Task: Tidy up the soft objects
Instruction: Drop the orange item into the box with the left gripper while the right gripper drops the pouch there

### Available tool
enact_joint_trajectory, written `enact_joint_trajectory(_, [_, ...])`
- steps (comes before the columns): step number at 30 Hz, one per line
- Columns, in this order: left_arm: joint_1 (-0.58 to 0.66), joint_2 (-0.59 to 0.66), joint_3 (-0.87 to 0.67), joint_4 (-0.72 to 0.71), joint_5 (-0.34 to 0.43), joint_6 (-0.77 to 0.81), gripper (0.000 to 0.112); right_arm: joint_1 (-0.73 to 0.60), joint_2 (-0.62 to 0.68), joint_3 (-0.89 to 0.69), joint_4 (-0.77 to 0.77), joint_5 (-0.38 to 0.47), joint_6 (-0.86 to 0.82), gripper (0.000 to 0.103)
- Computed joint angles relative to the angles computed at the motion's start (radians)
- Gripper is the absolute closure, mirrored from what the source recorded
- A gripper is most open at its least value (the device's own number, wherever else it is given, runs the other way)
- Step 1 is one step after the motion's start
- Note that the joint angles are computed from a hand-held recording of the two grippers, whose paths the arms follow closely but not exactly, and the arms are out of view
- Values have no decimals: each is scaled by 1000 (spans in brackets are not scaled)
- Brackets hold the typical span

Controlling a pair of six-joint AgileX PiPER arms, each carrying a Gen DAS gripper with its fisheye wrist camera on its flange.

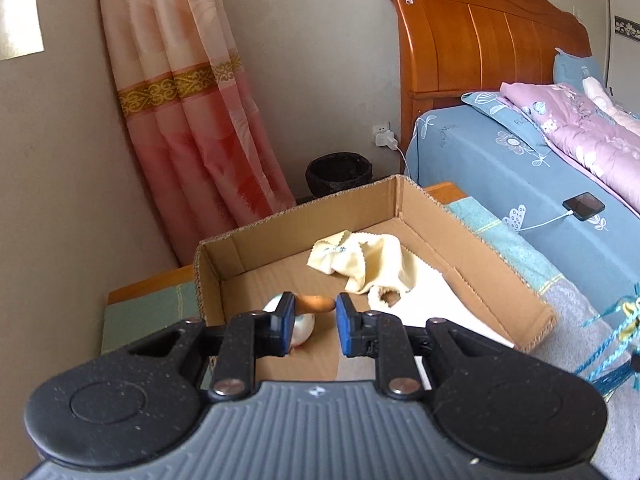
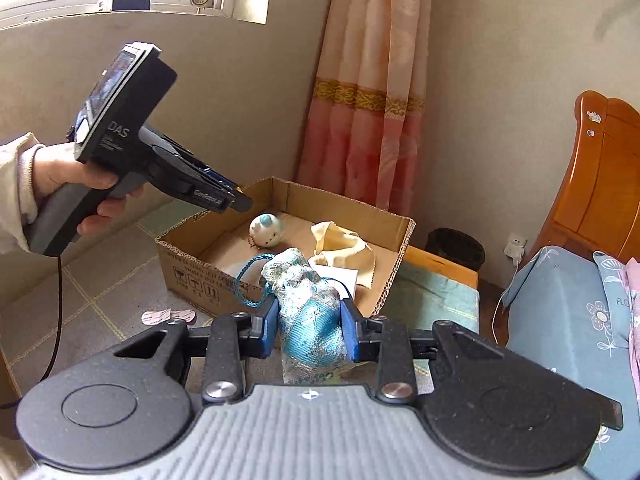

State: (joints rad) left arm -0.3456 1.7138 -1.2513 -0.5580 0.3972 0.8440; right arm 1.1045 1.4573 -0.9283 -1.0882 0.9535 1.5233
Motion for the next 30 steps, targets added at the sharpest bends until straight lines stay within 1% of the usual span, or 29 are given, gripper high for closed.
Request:
enact_joint_trajectory(2, [-26, 36, -47, 18, -16, -44, 89, -26, 10, -17, -3, -13, -23, 66])
enact_joint_trajectory(3, [-34, 50, -65, 13, -18, -43, 78, -36, 15, -24, -4, -19, -30, 66])
enact_joint_trajectory(4, [-36, 65, -86, 9, -3, -42, 70, -46, 21, -31, -6, -24, -36, 66])
enact_joint_trajectory(5, [-42, 75, -101, 35, 0, -75, 51, -53, 26, -39, -4, -26, -42, 66])
enact_joint_trajectory(6, [-46, 72, -92, 53, -16, -97, 35, -61, 31, -45, -3, -30, -47, 66])
enact_joint_trajectory(7, [-43, 60, -70, 40, -37, -81, 31, -65, 34, -51, 0, -31, -48, 66])
enact_joint_trajectory(8, [-38, 46, -44, 17, -53, -56, 29, -71, 37, -55, 3, -36, -51, 66])
enact_joint_trajectory(10, [-17, 4, 3, 10, -55, -47, 28, -85, 43, -63, 6, -51, -56, 66])
enact_joint_trajectory(11, [-4, -22, 36, -22, -59, -10, 25, -96, 48, -67, 6, -61, -63, 66])
enact_joint_trajectory(12, [12, -57, 77, -62, -69, 38, 18, -101, 54, -72, 8, -65, -67, 66])
enact_joint_trajectory(14, [44, -138, 171, -141, -96, 134, 13, -116, 70, -92, 15, -72, -85, 66])
enact_joint_trajectory(15, [65, -177, 216, -204, -99, 209, 13, -124, 78, -102, 20, -79, -94, 66])
enact_joint_trajectory(16, [86, -218, 259, -237, -96, 253, 12, -131, 87, -113, 24, -86, -102, 66])
enact_joint_trajectory(20, [154, -370, 426, -314, -125, 330, 10, -158, 148, -192, 43, -109, -145, 66])
enact_joint_trajectory(22, [199, -440, 511, -443, -139, 450, 10, -171, 183, -242, 55, -124, -171, 66])
enact_joint_trajectory(23, [220, -469, 547, -485, -144, 488, 10, -180, 205, -277, 70, -134, -190, 66])
enact_joint_trajectory(25, [247, -518, 608, -492, -166, 488, 10, -195, 251, -349, 103, -154, -236, 66])
enact_joint_trajectory(27, [281, -552, 652, -508, -159, 522, 10, -205, 312, -437, 133, -166, -289, 66])
enact_joint_trajectory(28, [297, -562, 666, -512, -150, 532, 10, -208, 347, -486, 145, -169, -317, 66])
enact_joint_trajectory(30, [350, -585, 698, -543, -107, 582, 10, -217, 415, -583, 188, -177, -369, 66])
